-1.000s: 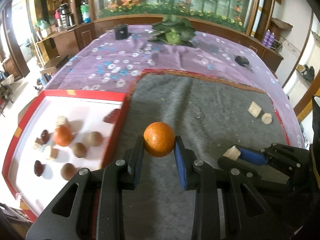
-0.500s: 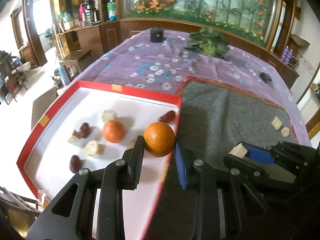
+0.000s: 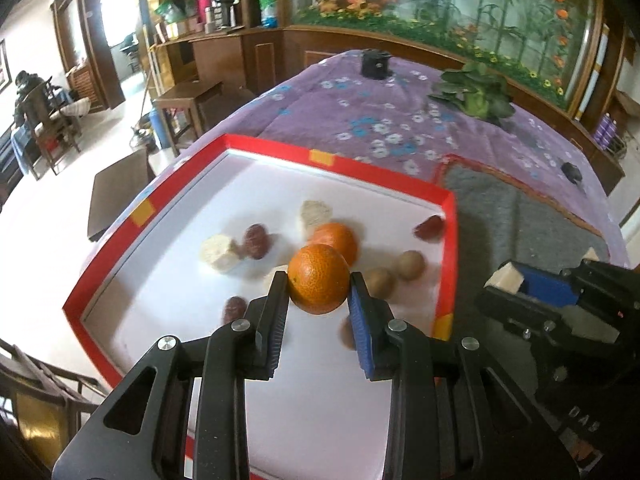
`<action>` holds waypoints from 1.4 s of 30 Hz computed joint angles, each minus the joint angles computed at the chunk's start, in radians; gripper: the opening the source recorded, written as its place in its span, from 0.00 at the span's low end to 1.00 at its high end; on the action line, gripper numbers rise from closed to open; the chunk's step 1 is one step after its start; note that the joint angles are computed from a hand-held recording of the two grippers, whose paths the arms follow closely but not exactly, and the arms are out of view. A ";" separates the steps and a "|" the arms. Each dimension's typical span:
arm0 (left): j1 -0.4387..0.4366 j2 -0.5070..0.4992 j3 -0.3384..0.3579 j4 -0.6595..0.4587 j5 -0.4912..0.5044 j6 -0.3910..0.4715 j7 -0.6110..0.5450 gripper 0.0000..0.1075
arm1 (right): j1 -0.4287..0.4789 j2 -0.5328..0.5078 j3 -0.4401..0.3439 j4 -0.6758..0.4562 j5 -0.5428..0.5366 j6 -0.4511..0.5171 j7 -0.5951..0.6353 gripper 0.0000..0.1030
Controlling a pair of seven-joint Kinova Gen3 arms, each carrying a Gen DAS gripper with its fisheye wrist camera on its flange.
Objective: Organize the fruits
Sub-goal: 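Carry the orange and beige cake over the white tray with both grippers, then open both grippers to drop the orange and cake into the tray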
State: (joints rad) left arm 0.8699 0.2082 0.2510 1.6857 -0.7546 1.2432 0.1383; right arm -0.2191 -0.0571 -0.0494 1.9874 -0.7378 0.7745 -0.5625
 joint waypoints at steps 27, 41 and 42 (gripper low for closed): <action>-0.024 0.010 -0.005 0.031 0.023 -0.007 0.018 0.29 | -0.018 0.241 -0.153 -0.169 0.102 -0.054 -0.146 0.25; -0.001 0.018 -0.009 0.003 0.006 0.036 0.050 0.53 | 0.014 0.132 -0.099 -0.088 0.024 -0.038 -0.056 0.36; 0.003 0.021 -0.008 -0.004 0.003 0.040 0.049 0.53 | 0.031 0.123 -0.099 -0.080 0.003 -0.028 -0.032 0.36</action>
State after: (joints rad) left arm 0.8725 0.2295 0.2431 1.6818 -0.7518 1.2834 0.1872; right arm -0.1881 0.0655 -0.1479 1.9077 -0.7352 0.7463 -0.5947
